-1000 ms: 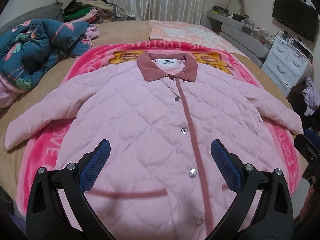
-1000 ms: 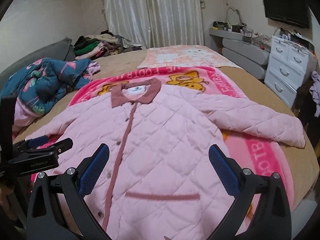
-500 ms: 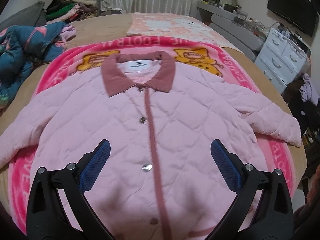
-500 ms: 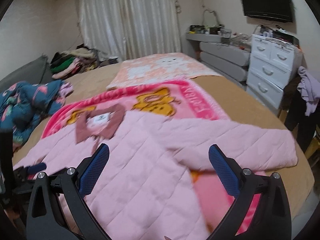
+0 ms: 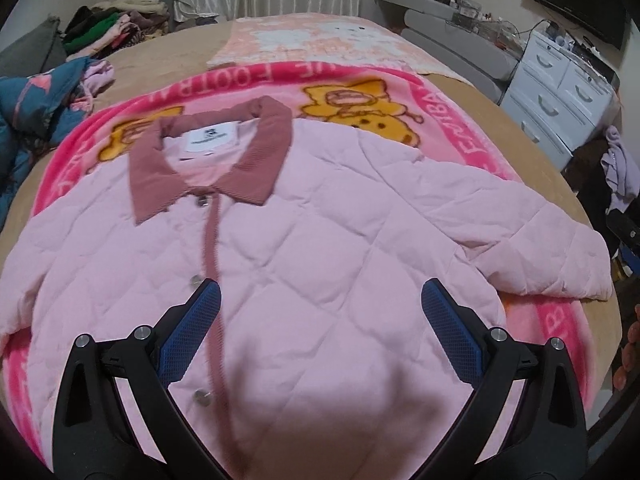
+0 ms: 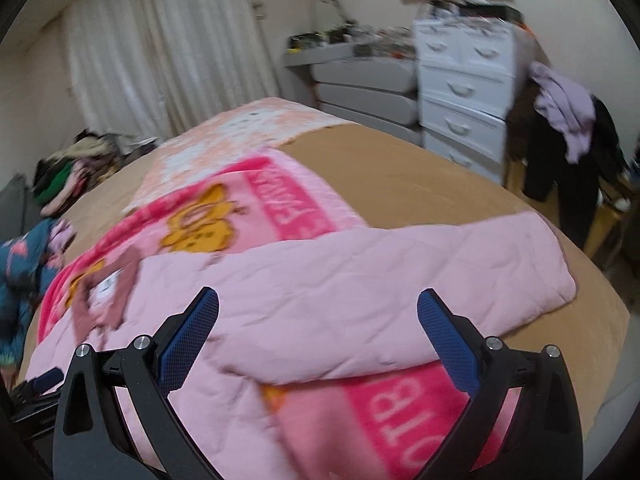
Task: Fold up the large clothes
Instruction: 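Move the right tool to the jacket sleeve cuff and grasp it, then lift the sleeve with the right tool and carry it across the jacket front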
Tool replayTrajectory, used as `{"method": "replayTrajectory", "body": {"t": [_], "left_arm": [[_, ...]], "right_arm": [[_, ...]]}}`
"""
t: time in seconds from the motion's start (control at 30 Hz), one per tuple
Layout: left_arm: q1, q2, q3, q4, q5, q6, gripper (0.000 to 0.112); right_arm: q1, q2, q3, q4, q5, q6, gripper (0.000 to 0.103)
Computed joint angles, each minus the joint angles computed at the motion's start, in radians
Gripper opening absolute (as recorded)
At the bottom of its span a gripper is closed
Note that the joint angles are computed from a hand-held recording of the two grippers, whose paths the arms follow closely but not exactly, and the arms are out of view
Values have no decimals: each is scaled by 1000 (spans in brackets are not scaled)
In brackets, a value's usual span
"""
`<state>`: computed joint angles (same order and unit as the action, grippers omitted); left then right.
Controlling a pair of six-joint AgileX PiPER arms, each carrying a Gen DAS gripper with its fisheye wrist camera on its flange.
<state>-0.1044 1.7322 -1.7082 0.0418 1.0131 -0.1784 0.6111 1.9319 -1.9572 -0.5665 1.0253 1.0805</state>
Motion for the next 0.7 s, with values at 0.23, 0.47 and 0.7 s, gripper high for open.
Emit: {"method": "replayTrajectory", "body": {"t": [0.23, 0.47, 0.7], "left_arm": [[-44, 109, -98, 14, 7, -40, 94], [-78, 217, -192, 57, 35, -64, 94], [-79, 287, -270, 71, 49, -70, 94]], "right_arm": [[-128, -53, 195, 31, -91, 117, 99], [-239, -93, 359, 75, -191, 280, 99], [-346, -129, 536, 125, -324, 456, 99]]}}
